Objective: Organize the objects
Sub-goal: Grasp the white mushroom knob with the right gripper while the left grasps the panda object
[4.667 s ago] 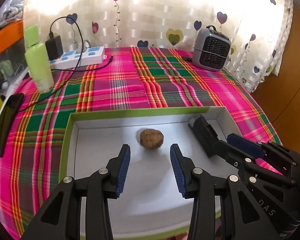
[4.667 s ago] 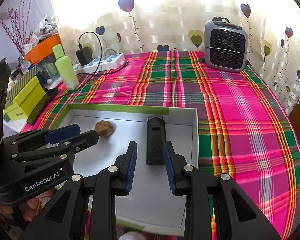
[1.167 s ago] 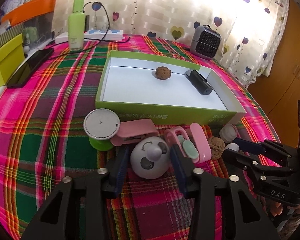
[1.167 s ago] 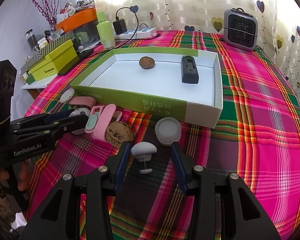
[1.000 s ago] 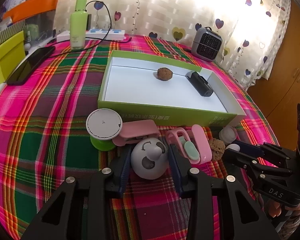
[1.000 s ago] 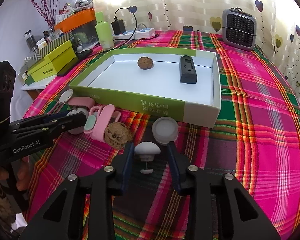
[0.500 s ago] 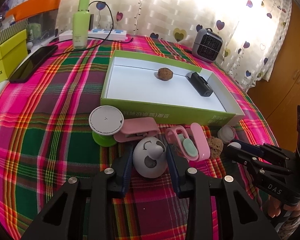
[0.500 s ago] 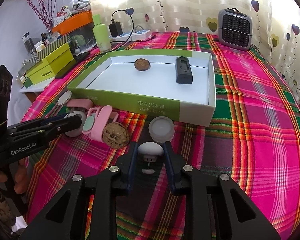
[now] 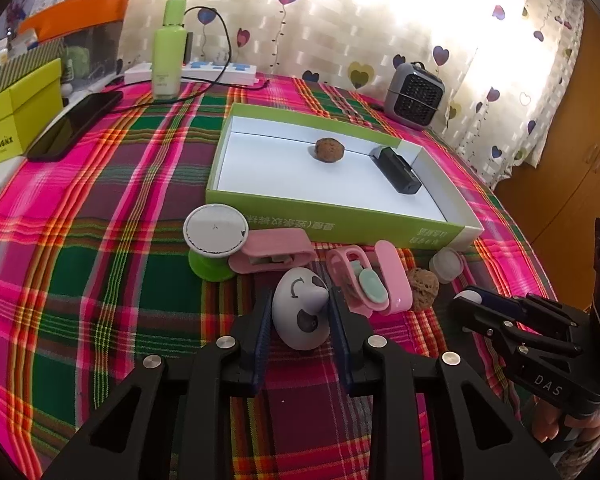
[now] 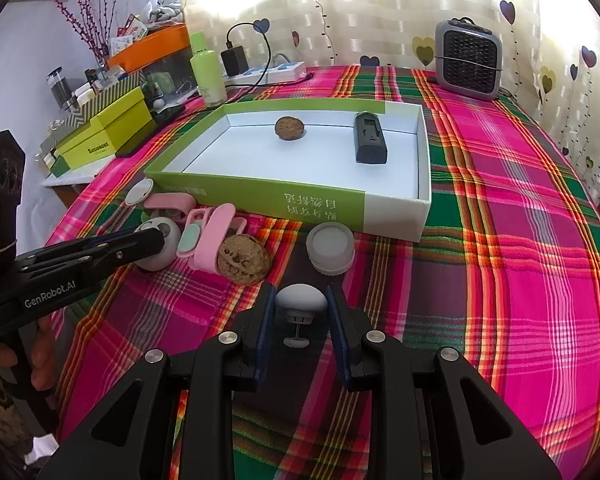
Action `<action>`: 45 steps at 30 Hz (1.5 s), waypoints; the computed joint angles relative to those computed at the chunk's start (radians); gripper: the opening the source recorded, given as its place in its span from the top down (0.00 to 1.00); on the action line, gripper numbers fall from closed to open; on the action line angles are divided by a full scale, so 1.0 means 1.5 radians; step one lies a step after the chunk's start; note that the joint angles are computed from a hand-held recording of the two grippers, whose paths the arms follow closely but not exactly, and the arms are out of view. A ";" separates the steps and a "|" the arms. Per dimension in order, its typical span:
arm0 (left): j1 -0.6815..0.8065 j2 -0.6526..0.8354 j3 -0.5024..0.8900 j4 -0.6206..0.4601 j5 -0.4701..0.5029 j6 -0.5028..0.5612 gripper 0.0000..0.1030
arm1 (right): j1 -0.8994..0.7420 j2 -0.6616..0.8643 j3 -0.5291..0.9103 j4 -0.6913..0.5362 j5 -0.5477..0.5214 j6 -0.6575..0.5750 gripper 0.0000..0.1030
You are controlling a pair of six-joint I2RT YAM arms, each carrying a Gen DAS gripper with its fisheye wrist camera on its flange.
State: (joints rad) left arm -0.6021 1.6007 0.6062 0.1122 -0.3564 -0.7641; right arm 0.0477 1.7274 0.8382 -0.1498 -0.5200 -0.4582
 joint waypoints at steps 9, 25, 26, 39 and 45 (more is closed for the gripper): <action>0.017 0.034 0.033 -0.007 0.018 -0.001 0.70 | -0.002 -0.001 -0.003 0.002 -0.001 -0.001 0.73; 0.008 0.018 0.016 0.007 0.006 -0.010 0.76 | -0.001 -0.010 -0.004 0.003 -0.004 0.007 0.73; 0.008 0.017 0.016 0.007 0.006 -0.011 0.76 | 0.000 -0.011 -0.004 0.002 -0.003 0.007 0.73; -0.010 0.000 0.012 -0.007 0.002 -0.005 0.76 | 0.007 -0.029 -0.015 0.009 -0.004 0.015 0.73; -0.020 -0.022 0.018 -0.024 -0.009 0.002 0.76 | 0.012 -0.038 -0.008 0.006 -0.006 0.022 0.73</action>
State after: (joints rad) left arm -0.6320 1.5678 0.6336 0.0756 -0.3700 -0.7616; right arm 0.0660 1.6696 0.8260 -0.1412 -0.5295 -0.4248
